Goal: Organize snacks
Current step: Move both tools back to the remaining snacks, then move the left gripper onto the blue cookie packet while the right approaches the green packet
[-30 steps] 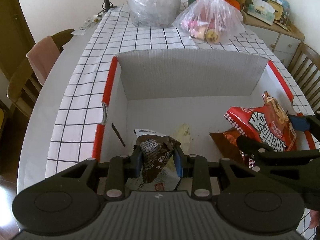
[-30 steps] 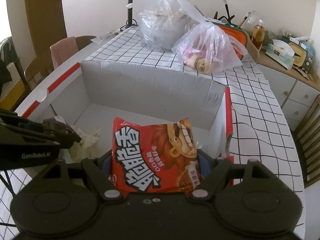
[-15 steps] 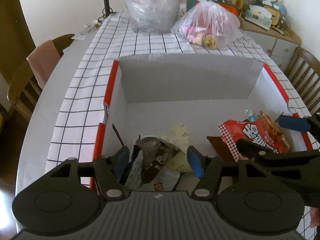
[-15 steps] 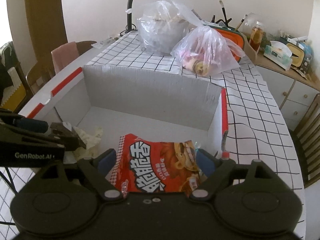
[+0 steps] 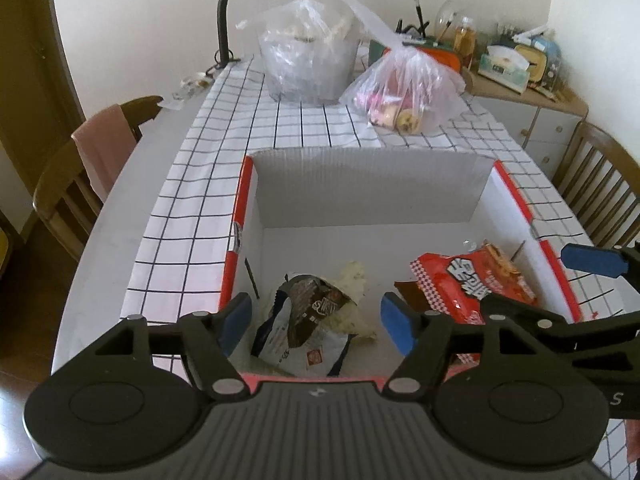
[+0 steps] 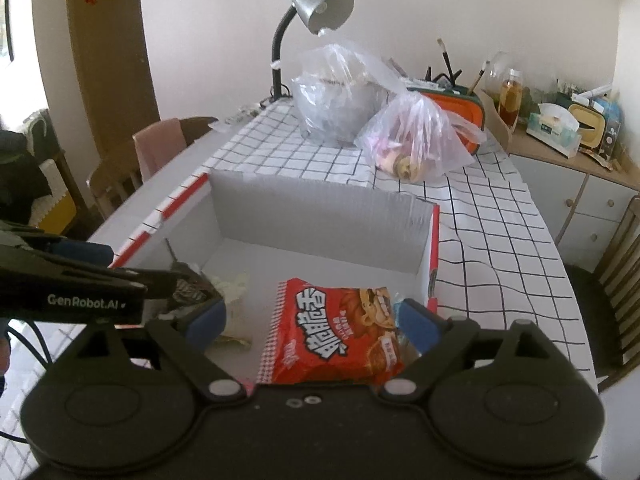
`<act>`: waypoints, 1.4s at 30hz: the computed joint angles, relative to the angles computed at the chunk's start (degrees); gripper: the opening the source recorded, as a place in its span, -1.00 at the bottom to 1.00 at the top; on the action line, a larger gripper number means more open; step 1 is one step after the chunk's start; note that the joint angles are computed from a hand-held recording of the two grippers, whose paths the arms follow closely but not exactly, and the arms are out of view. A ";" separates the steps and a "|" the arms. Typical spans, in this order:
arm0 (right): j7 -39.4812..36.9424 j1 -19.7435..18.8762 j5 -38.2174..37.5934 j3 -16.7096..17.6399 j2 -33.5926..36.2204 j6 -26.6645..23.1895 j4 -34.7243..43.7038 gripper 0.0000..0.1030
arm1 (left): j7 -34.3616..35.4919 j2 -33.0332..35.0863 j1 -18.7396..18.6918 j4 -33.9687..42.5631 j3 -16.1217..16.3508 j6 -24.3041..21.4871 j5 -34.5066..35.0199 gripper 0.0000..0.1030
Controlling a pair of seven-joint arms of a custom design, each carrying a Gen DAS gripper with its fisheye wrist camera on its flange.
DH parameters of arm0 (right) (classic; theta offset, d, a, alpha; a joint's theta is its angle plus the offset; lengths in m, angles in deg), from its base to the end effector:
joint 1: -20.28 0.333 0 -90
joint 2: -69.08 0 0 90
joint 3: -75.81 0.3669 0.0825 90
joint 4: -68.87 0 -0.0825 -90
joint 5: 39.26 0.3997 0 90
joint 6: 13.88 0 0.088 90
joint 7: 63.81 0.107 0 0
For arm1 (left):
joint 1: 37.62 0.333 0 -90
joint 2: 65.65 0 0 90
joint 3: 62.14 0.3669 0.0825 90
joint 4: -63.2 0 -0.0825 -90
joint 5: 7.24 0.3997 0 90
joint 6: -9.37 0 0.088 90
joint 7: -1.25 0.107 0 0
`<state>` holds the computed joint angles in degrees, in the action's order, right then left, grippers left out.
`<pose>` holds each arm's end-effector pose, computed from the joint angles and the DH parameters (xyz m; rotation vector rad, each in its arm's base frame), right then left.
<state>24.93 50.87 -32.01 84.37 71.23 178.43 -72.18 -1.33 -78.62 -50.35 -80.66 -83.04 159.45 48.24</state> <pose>0.4274 0.3295 0.4220 -2.0369 1.1182 -0.4287 0.3771 -0.2773 0.4216 -1.9749 1.5617 -0.5951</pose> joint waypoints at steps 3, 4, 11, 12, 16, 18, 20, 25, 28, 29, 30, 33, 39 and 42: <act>16.49 -4.16 -18.77 0.44 -2.62 0.86 -2.14 0.81 | -0.89 -2.11 -0.48 -1.07 -0.62 -0.14 -0.34 0.44; 19.80 -3.86 -22.55 -0.61 -3.40 1.29 -2.73 0.81 | -1.15 -2.91 -0.60 -1.46 -0.94 -0.24 -0.52 0.44; 26.56 0.42 -30.45 -6.81 -8.40 4.09 -7.59 0.97 | -3.11 -8.21 -0.89 -4.34 -3.58 -0.39 -1.65 0.50; 28.27 1.55 -32.67 -8.51 -9.06 4.46 -8.26 0.97 | -3.66 -9.15 -0.83 -4.93 -4.06 -0.12 -1.67 0.52; 31.45 3.53 -36.86 -11.59 -11.56 5.48 -10.90 0.98 | -4.67 -12.81 -0.93 -6.97 -6.18 0.20 -2.60 0.59; 32.20 4.09 -37.93 -12.43 -12.78 5.78 -12.30 0.99 | -5.28 -14.49 -0.76 -7.88 -7.28 0.95 -2.60 0.64; 31.99 4.07 -37.94 -12.43 -13.85 5.95 -13.77 0.99 | -5.69 -15.87 -0.61 -8.73 -8.12 1.93 -3.04 0.64; 32.66 7.20 -39.66 -15.56 -15.85 4.86 -16.94 0.99 | -6.01 -18.41 -0.32 -10.80 -10.72 4.27 -4.69 0.83; 31.54 7.63 -38.37 -15.62 -16.42 4.74 -18.77 0.99 | -6.97 -19.54 0.39 -11.91 -12.61 5.78 -5.29 0.95; 31.19 7.66 -37.81 -15.53 -16.50 4.81 -19.43 0.99 | -7.19 -19.69 0.52 -12.24 -13.19 6.23 -5.65 0.95; 31.28 8.51 -38.04 -16.45 -16.52 4.67 -19.97 0.99 | -7.34 -19.68 0.57 -12.46 -13.86 6.20 -6.25 0.96; 30.32 8.79 -37.48 -16.67 -16.52 4.07 -21.36 0.99 | -7.42 -18.91 0.45 -12.95 -15.33 6.41 -7.65 0.96; 29.97 12.05 -36.71 -20.32 -14.85 2.09 -22.13 0.99 | -7.25 -16.19 -1.53 -12.89 -18.07 3.36 -9.34 0.96; 29.21 12.17 -35.94 -19.97 -13.47 1.40 -22.02 0.99 | -6.86 -13.35 -2.88 -12.47 -17.72 3.18 -8.62 0.96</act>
<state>54.14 63.04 -67.95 64.40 57.76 179.83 -94.20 -8.18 -91.97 -53.23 -93.13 -100.75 162.64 39.62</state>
